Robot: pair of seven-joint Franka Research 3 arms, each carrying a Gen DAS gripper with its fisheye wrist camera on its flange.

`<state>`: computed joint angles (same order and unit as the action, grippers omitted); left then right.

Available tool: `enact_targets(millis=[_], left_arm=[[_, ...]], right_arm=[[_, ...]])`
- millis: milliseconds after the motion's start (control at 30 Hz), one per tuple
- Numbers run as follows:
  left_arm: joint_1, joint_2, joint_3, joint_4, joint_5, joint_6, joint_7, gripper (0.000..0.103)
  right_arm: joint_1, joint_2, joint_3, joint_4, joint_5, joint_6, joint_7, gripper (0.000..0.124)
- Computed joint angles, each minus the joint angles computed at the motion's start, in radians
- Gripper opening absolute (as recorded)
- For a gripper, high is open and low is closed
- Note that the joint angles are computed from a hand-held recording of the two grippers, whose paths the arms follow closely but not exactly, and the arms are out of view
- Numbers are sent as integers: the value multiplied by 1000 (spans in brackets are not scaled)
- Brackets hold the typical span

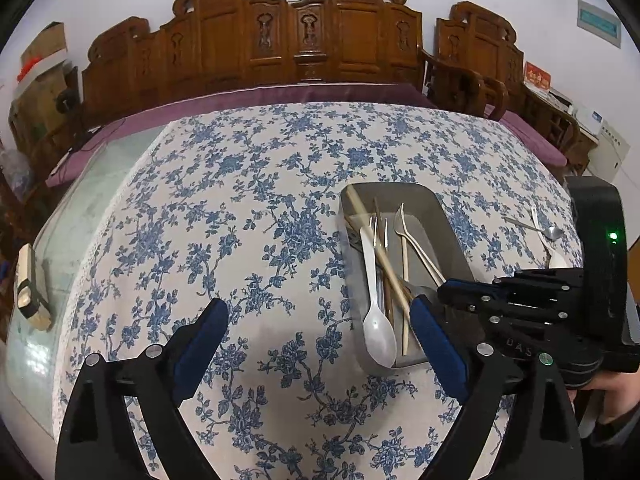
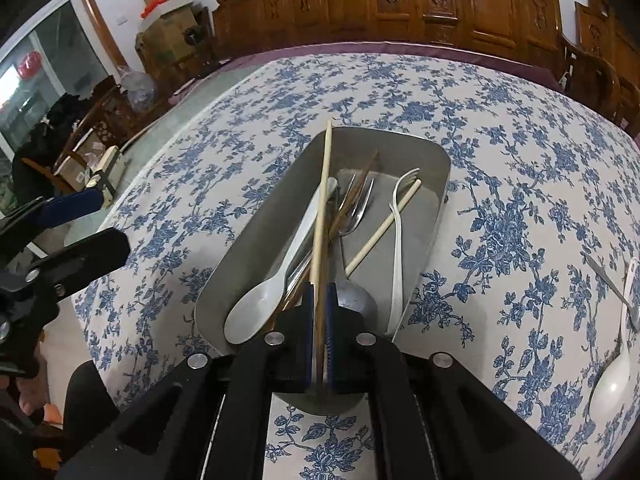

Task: Organize utensils
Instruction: 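Lower the wooden chopstick into the tray and open the right tool, then withdraw both open tools toward the remaining spoons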

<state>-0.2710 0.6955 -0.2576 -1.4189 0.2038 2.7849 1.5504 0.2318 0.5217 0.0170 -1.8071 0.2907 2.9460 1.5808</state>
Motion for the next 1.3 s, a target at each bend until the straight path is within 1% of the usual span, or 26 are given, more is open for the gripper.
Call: enact_targets(millis=[200,467,533,567,633,667,700,733,767,800,833,867,900,933,1000,1067,1100,1133,1200,1233,1267,1300], left_arm=[[-2,4,0,6,-1,-5,0,89],[-17,9,-7,12,-2,-1,4,89],[-22,13,-7,16,-2,0,2,90],[-28,15,-7,20,-1,-1,-2,90],[-35,19,-7,27,-1,-3,-7,90],[-43,22,-5,30,2,-2,-12,90],[-49,24,-3,33,4,-2,-17,90],[-54,28,-3,38,6,-5,-20,90],[-61,32,-3,45,8,-7,-23,90],[-68,36,-3,50,10,-9,-26,90],[-71,39,-4,52,11,-9,-27,90],[-80,42,-5,56,14,-8,-29,90],[-87,47,-7,63,16,-10,-29,90],[-92,51,-8,68,18,-11,-29,90],[-105,62,-13,84,20,-14,-27,90],[-118,77,-19,103,18,-18,-24,90],[-124,85,-22,114,17,-21,-22,90],[-130,95,-26,127,14,-27,-18,90],[-142,113,-29,152,9,-42,-14,90],[-147,119,-30,161,7,-48,-12,90],[-153,130,-31,177,5,-57,-8,90],[-161,139,-30,190,5,-64,-5,90]], right_arm=[[15,-30,-25,-44,-22,23,6,7],[60,-159,-91,-211,-92,129,14,7],[69,-203,-109,-268,-109,161,16,18],[68,-222,-113,-295,-114,176,14,27],[64,-257,-120,-342,-119,198,8,30],[75,-274,-140,-367,-129,203,14,33],[85,-291,-161,-393,-141,209,23,40],[90,-300,-174,-409,-150,214,29,44],[103,-313,-197,-431,-165,223,40,52],[130,-328,-241,-461,-191,232,58,57],[162,-334,-285,-475,-218,232,80,58],[218,-341,-360,-494,-265,232,114,59],[253,-348,-419,-513,-309,232,147,59],[262,-352,-443,-525,-332,231,165,59],[209,-362,-419,-543,-341,224,166,59],[188,-367,-437,-558,-378,221,187,59],[167,-368,-432,-562,-387,220,189,59],[123,-369,-407,-565,-383,216,174,59],[87,-362,-400,-561,-398,206,178,59],[65,-359,-387,-559,-400,204,173,59],[20,-354,-353,-554,-383,200,146,59],[-39,-349,-301,-548,-350,198,103,59]])
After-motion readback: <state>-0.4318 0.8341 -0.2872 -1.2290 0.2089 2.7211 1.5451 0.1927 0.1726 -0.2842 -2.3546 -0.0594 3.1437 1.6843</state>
